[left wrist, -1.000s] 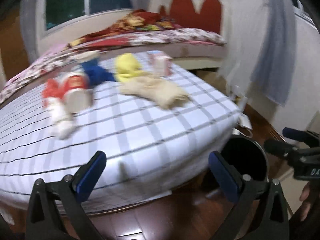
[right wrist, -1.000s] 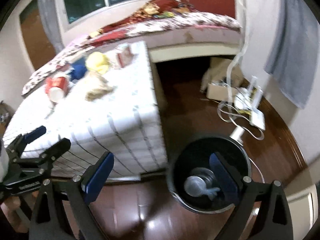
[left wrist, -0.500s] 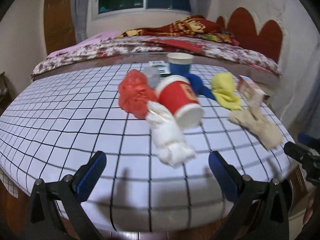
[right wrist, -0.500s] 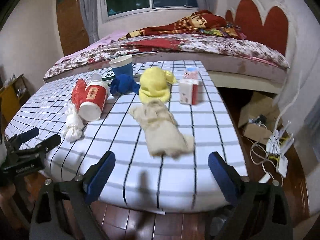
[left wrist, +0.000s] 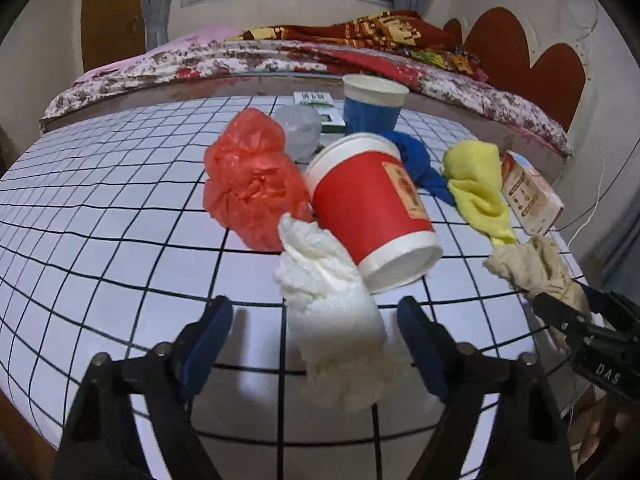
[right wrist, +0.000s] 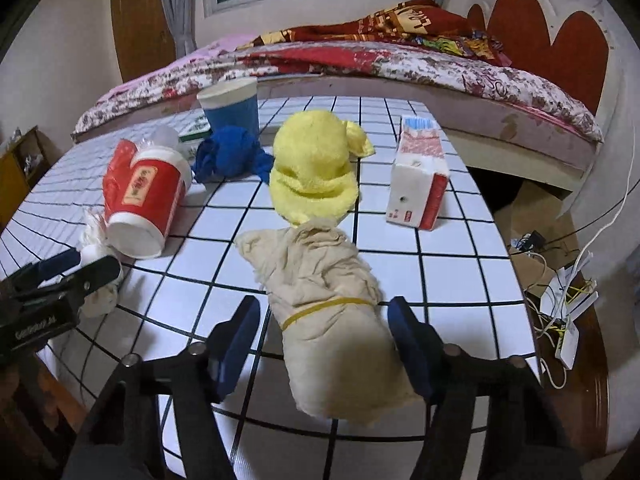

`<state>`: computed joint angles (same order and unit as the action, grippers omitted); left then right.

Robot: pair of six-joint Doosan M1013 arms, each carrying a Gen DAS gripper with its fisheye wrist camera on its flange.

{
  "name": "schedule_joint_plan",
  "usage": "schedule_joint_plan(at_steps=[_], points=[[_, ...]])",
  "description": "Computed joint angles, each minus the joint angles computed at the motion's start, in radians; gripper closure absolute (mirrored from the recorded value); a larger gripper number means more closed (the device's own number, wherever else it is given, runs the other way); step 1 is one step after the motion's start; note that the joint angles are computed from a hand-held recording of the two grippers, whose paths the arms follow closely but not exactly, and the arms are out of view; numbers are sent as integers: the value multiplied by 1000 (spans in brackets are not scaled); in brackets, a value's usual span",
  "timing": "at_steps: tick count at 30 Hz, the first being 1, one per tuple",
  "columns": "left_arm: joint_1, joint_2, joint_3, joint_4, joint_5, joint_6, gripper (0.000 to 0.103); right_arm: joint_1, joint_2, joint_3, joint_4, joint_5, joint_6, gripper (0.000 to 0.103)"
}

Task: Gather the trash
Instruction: 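Grasp the white tissue with the left gripper while the right grasps the beige cloth bundle, then carry the tissue and cloth bundle over the bin and release both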

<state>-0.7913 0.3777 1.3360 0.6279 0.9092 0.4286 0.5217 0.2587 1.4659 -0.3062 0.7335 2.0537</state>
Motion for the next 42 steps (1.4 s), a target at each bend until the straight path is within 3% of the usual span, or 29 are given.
schedule_joint_plan(at_steps=[2, 4, 5, 12, 21, 31, 42], points=[[5, 2, 0, -23, -3, 21, 35, 5, 5, -1, -24, 11, 17, 48], [3, -7, 15, -14, -18, 23, 57, 10, 0, 7, -50, 3, 36, 59], [3, -12, 21, -18, -28, 29, 59, 8, -6, 14, -42, -12, 34, 63], [-25, -52, 69, 38, -72, 6, 60, 12, -57, 70, -52, -86, 75, 68], [-79, -50, 41, 79, -101, 61, 60, 18, -151, 163, -152, -118, 217, 68], [-126, -32, 5, 59, -138, 147, 60, 31, -241, 247, -304, -86, 411, 68], [-169, 2, -43, -25, -190, 277, 60, 18, -323, 325, -360, -26, 534, 68]])
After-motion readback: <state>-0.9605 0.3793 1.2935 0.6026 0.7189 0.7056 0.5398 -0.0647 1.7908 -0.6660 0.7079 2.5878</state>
